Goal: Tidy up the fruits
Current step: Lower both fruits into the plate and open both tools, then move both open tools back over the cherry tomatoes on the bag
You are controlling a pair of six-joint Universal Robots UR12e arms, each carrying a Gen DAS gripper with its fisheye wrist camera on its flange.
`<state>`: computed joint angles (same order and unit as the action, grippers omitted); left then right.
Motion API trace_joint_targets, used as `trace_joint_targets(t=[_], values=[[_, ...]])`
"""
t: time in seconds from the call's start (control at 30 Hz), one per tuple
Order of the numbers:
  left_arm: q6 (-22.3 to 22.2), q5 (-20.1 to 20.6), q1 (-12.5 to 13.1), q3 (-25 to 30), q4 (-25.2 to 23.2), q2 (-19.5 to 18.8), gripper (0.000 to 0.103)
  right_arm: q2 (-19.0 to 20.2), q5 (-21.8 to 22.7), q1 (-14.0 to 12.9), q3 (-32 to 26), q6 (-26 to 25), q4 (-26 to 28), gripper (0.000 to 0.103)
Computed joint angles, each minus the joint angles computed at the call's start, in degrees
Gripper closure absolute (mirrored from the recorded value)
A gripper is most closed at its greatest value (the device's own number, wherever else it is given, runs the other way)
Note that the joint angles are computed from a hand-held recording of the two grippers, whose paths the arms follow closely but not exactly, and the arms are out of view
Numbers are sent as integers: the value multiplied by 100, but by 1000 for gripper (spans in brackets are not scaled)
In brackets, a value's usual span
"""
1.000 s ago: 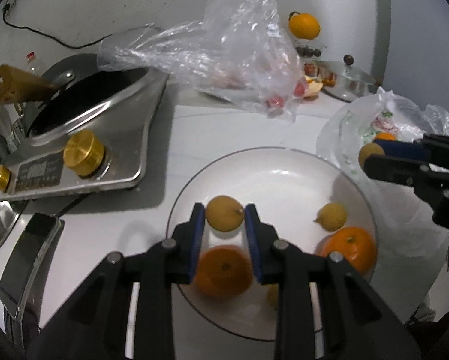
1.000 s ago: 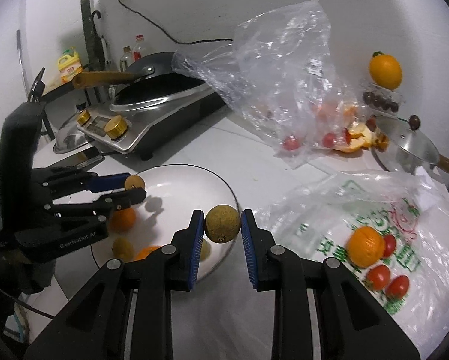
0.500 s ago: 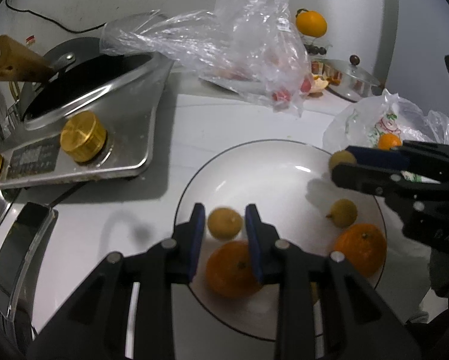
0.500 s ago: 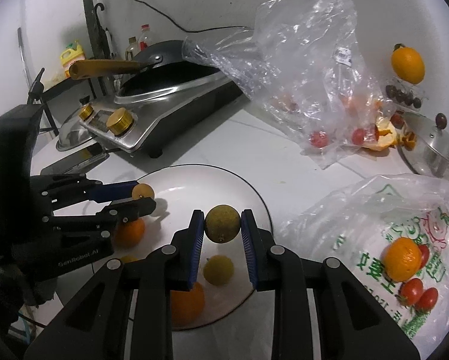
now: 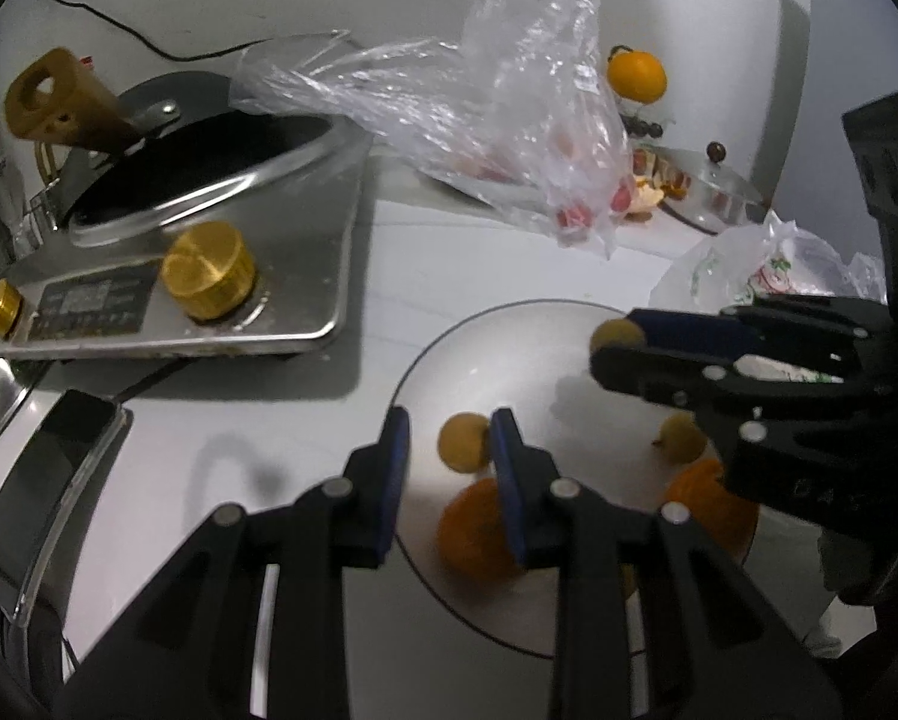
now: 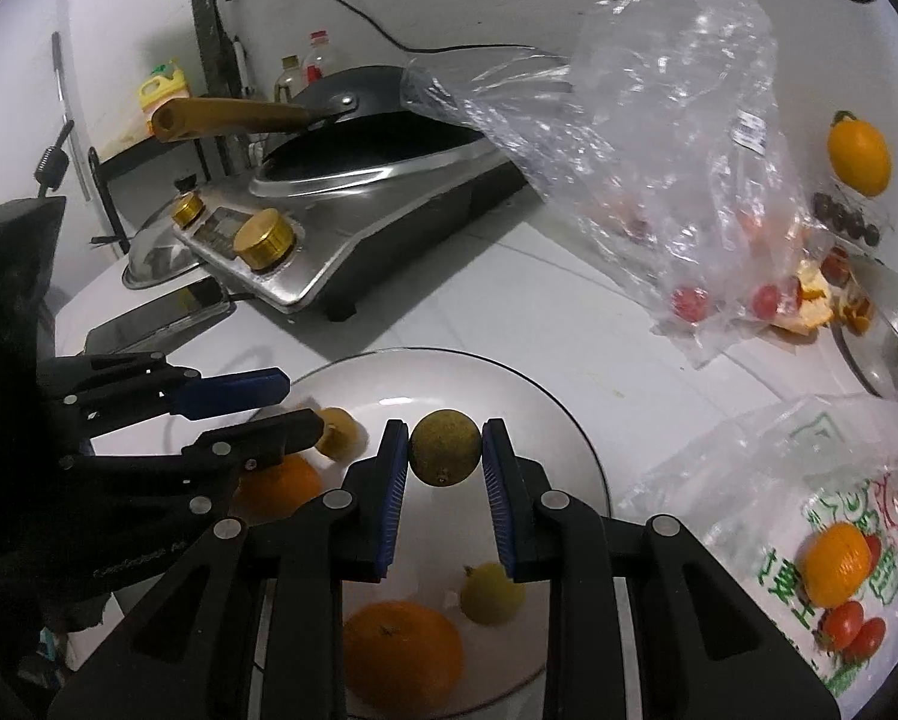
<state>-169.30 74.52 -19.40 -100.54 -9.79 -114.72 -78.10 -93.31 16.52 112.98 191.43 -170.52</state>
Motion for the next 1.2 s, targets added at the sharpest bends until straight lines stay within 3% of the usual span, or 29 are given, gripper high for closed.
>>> trace_joint_targets(t=[0.67,1.2], values=[[-173,-5,164,-76,58,54,72,396,308,-3,-641,245,1046,76],[-143,-27,95,-173,182,156,72,232,55,39,-482,318,833,75]])
